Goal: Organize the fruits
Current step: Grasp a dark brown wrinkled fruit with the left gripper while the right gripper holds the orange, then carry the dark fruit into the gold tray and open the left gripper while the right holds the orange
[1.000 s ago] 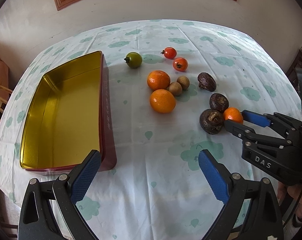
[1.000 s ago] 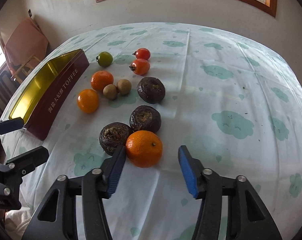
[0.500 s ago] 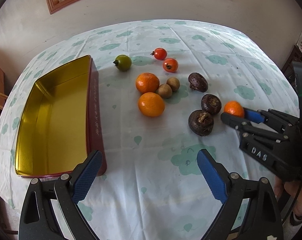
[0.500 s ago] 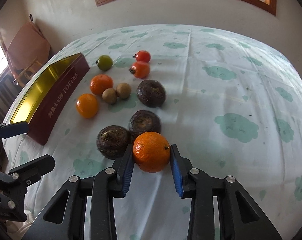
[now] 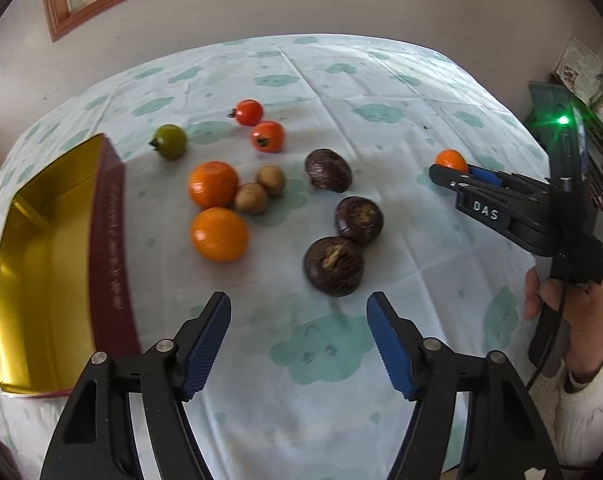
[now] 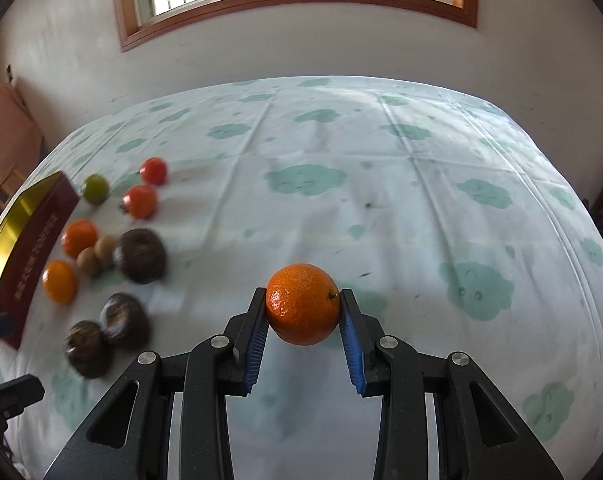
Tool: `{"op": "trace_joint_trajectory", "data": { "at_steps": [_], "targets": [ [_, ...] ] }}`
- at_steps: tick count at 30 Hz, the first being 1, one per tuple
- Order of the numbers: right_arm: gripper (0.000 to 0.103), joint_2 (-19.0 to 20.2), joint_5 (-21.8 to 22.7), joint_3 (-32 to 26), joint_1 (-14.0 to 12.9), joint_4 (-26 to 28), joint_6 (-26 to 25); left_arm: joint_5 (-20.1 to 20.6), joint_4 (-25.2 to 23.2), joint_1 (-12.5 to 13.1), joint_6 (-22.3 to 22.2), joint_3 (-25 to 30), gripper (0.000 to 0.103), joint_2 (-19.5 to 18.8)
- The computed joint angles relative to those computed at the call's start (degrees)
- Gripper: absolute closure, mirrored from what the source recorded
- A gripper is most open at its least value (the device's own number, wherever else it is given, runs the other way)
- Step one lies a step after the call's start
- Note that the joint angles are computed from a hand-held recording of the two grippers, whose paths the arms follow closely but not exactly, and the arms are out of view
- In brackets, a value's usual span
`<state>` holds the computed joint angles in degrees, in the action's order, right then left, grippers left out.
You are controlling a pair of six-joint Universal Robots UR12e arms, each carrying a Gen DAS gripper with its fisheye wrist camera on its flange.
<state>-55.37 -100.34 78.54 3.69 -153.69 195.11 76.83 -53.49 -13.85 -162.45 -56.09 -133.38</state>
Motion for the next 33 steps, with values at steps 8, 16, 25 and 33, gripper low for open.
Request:
{"op": "trace_joint_trajectory", "data": {
  "at_steps": [8, 16, 25, 33],
  "targets": [
    [0.068, 1.0, -0.5, -0.9, -0.4, 0.2, -1.4, -1.5, -4.2, -0.6, 1.0, 4.4, 0.051, -2.7],
    [0.068, 0.9, 0.4, -0.8, -0.6, 0.3, -0.6, -1.2, -6.7, -1.1, 0.4, 6.9, 0.064, -4.5],
    [0.068, 0.9, 0.1, -0.8, -0.6, 0.3, -0.8, -0.7, -6.1, -1.2, 0.1, 6.7, 0.066, -4.6],
    [0.068, 1.0, -0.6, -1.0, -0.4, 0.8, -1.1, -1.9, -3.7, -0.4, -1.1, 5.2, 0.066, -3.0]
  ]
}}
